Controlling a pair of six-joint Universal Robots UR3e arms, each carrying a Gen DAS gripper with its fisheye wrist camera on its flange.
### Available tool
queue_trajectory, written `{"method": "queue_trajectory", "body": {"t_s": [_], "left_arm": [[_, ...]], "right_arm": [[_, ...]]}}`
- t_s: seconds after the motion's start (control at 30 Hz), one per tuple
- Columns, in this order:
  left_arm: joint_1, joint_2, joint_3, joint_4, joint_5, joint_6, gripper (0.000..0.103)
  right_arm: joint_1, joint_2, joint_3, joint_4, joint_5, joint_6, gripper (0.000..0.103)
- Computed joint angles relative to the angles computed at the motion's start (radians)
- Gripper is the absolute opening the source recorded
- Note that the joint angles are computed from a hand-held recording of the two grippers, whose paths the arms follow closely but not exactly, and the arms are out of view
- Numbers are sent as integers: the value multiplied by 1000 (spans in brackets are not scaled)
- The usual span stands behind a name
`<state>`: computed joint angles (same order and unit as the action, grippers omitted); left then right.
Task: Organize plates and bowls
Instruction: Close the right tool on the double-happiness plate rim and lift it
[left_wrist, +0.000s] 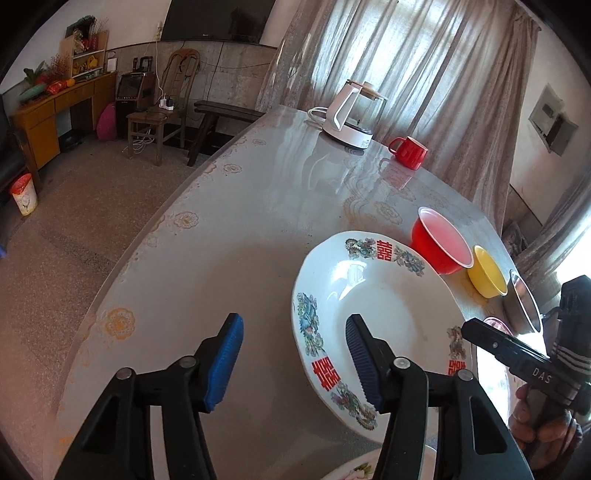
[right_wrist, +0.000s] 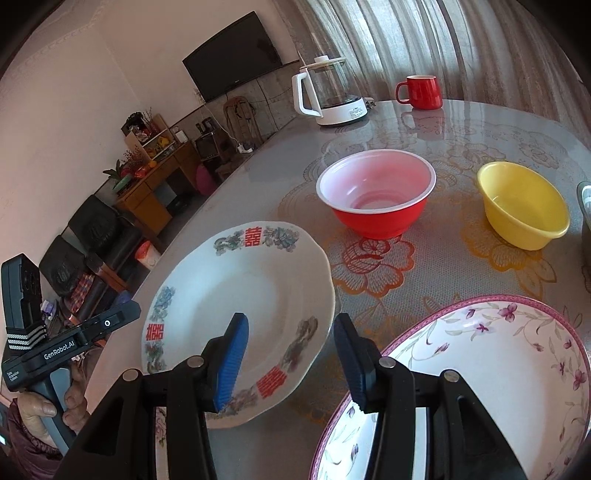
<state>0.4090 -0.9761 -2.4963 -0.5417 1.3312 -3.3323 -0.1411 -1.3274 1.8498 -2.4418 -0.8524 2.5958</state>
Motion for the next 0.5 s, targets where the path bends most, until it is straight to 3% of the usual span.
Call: {"method": "queue_trajectory", "body": {"t_s": [0.07,0.3,0.4,0.5], "left_arm": [[16,-49,18,-7,-24,23,42],[11,-197,34,95,-62,39,42],[-6,-263,60,100,-88,55,28],[-43,-294,84,109,-44,35,28]], "right_arm": [[28,43,-47,7,-32,8,49],[68,145,-146,84,-35,0,51],[74,148,-154,83,-46,3,52],[71,145,-156,95,-43,-8,52]]}}
